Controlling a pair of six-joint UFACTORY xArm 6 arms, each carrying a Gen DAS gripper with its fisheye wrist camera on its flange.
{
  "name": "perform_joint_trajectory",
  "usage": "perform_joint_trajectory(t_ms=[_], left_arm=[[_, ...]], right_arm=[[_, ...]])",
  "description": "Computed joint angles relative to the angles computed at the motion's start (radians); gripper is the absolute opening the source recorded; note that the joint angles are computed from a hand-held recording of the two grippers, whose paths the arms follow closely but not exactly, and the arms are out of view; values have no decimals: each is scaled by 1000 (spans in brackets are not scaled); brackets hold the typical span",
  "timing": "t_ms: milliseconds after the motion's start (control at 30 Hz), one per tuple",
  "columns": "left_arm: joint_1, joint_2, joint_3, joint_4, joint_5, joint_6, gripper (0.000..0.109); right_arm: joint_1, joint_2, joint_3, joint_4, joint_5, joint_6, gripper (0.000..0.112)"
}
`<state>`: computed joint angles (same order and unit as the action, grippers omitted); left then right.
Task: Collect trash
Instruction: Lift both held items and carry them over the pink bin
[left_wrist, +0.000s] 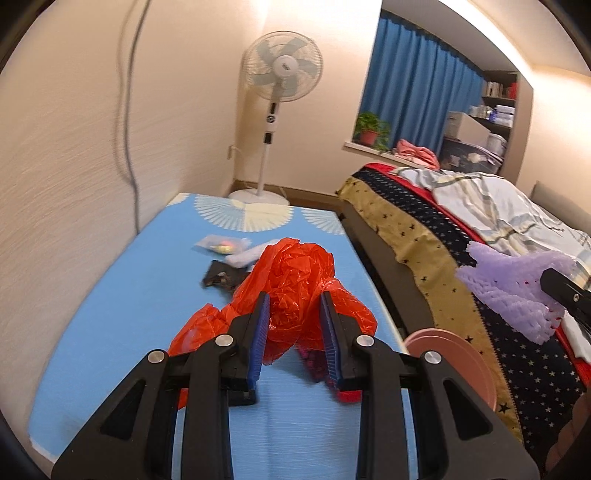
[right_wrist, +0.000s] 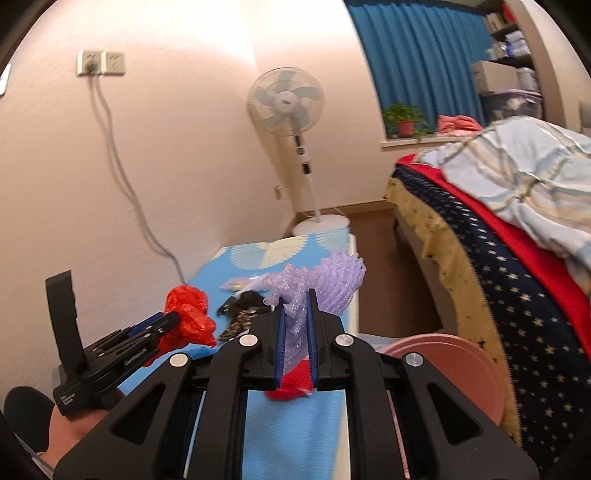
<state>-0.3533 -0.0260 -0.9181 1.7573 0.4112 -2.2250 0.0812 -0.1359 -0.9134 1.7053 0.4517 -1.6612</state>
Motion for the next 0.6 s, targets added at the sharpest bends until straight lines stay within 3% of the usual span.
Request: perform_joint_trajectory(t_ms=[600], left_arm=[[-95,234,-278,141,-123,-71,27]], right_arm=[[-124,38,-33,-46,-89,72,11]])
